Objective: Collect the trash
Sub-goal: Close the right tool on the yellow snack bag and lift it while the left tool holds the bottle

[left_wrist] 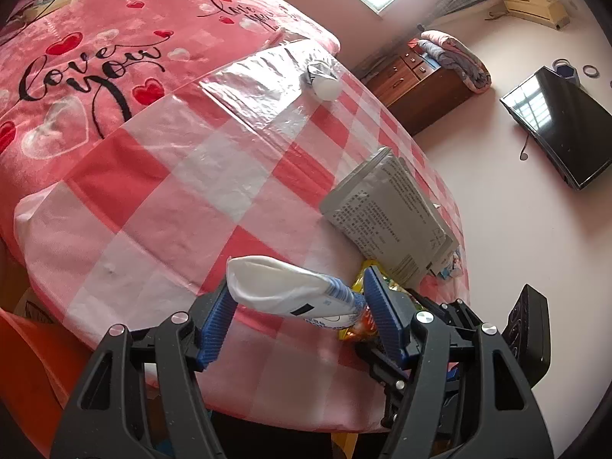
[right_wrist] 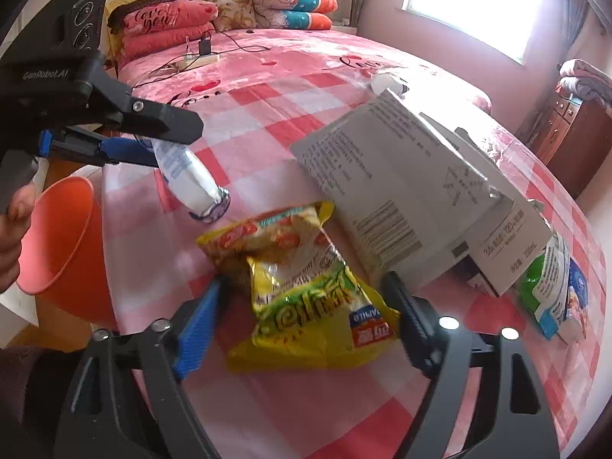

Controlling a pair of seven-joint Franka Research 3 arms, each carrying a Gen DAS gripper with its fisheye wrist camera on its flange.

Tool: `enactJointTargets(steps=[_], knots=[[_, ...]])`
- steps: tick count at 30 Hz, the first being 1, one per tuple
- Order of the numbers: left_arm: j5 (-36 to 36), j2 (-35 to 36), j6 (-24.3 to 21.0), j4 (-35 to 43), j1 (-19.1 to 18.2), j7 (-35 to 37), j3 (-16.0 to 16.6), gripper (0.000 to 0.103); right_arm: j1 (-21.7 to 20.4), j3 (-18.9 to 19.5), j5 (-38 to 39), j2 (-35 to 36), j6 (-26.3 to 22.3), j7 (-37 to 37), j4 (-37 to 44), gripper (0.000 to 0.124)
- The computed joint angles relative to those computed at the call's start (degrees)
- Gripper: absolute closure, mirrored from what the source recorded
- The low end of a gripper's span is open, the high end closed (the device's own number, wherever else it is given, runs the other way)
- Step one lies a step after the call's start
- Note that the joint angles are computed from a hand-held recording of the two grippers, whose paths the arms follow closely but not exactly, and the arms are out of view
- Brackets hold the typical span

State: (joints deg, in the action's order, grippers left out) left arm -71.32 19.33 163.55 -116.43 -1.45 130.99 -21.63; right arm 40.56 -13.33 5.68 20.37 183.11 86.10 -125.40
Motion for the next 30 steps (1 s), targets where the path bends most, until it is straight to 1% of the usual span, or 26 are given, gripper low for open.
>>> enactJointTargets(steps=[1, 2, 3, 4, 6, 7, 8, 10, 12, 13, 14, 15, 16, 18, 19, 21, 24, 25, 27, 29, 30], knots=[[-0.3, 0.0, -0.2, -0.1, 0.2, 0.3, -0.1, 0.036, -2.9, 3.0, 0.6, -0.4, 0.2, -0.8, -0.3, 0.051], [-0.7, -0.1, -0.4, -0.2, 0.3, 0.6, -0.1, 0.036, -4.9, 5.0, 1.2, -0.6, 0.2, -1.4, -0.4, 0.054], [-1.0, -0.2, -0.4, -0.3, 0.4, 0.9, -0.1, 0.036, -7.0, 7.2, 1.8, -0.7, 0.2, -2.0, -0.5, 0.055], [-1.1, -0.3, -0.5, -0.4, 0.4, 1.1, 0.0, 0.036, -7.4, 7.6, 2.2, -0.9, 0.4, -2.2, -0.8, 0.056], [-1.4, -0.4, -0.8, -0.5, 0.3, 1.5, 0.2, 0.036, -6.5, 6.8, 1.6, -1.1, 0.6, -1.3, -1.2, 0.059], [-1.5, -0.5, -0.8, -0.6, 0.2, 1.7, 0.3, 0.036, -7.8, 8.5, 3.5, -1.3, 0.6, -3.2, -1.2, 0.065], [-1.5, -0.5, -0.9, -0.7, 0.1, 1.8, 0.4, 0.036, -7.5, 8.2, 3.1, -1.6, 0.7, -2.6, -1.6, 0.067], [-1.6, -0.7, -1.0, -0.8, 0.0, 2.0, 0.6, 0.036, -4.3, 5.2, 3.2, -1.8, 0.5, -1.3, -1.9, 0.069], [-1.8, -0.9, -1.2, -1.0, -0.1, 2.2, 0.7, 0.036, -3.1, 4.1, 3.2, -2.0, 0.2, -0.5, -2.1, 0.072], [-1.9, -1.0, -1.3, -1.2, -0.1, 2.5, 0.8, 0.036, -2.8, 3.7, 3.3, -2.2, 0.0, 0.0, -2.2, 0.076], [-2.0, -1.1, -1.4, -1.3, -0.2, 2.7, 0.8, 0.036, -3.2, 4.2, 3.4, -2.5, -0.1, 0.3, -2.5, 0.083], [-2.3, -1.2, -1.6, -1.5, -0.2, 3.0, 0.9, 0.036, -5.5, 6.6, 4.1, -2.9, -0.2, 0.1, -2.7, 0.087], [-2.5, -1.4, -1.7, -1.7, -0.3, 3.2, 0.9, 0.036, -6.7, 7.8, 4.5, -3.2, 0.0, 0.2, -2.9, 0.088], [-3.4, -1.8, -2.2, -2.0, -0.3, 4.2, 1.0, 0.036, -5.3, 6.2, 4.3, -3.6, 0.2, 1.5, -3.5, 0.088], [-3.8, -1.9, -2.4, -2.1, -0.4, 4.6, 1.2, 0.036, -5.7, 6.7, 4.4, -3.7, 0.3, 1.7, -3.7, 0.089], [-4.9, -2.3, -2.7, -2.5, -0.6, 5.7, 1.4, 0.037, -8.3, 9.4, 5.4, -4.2, 0.8, 1.6, -4.3, 0.089], [-6.9, -3.3, -3.2, -3.2, -1.0, 7.6, 2.0, 0.037, -7.7, 9.1, 5.9, -4.9, 1.5, 2.1, -5.1, 0.089], [-7.5, -3.6, -3.4, -3.4, -1.2, 8.2, 2.2, 0.037, -8.0, 9.6, 6.2, -5.4, 1.9, 2.2, -5.4, 0.089], [-9.0, -4.4, -3.7, -4.0, -1.6, 9.5, 2.8, 0.037, -9.4, 11.2, 7.0, -6.0, 2.6, 1.9, -5.9, 0.089], [-10.7, -5.4, -4.0, -4.6, -2.0, 11.0, 3.5, 0.037, -12.7, 14.8, 7.9, -6.6, 2.9, 1.0, -6.0, 0.089], [-11.5, -5.9, -4.2, -5.0, -2.2, 11.6, 3.8, 0.037, -14.9, 17.2, 8.5, -6.9, 3.0, 0.4, -6.0, 0.089]])
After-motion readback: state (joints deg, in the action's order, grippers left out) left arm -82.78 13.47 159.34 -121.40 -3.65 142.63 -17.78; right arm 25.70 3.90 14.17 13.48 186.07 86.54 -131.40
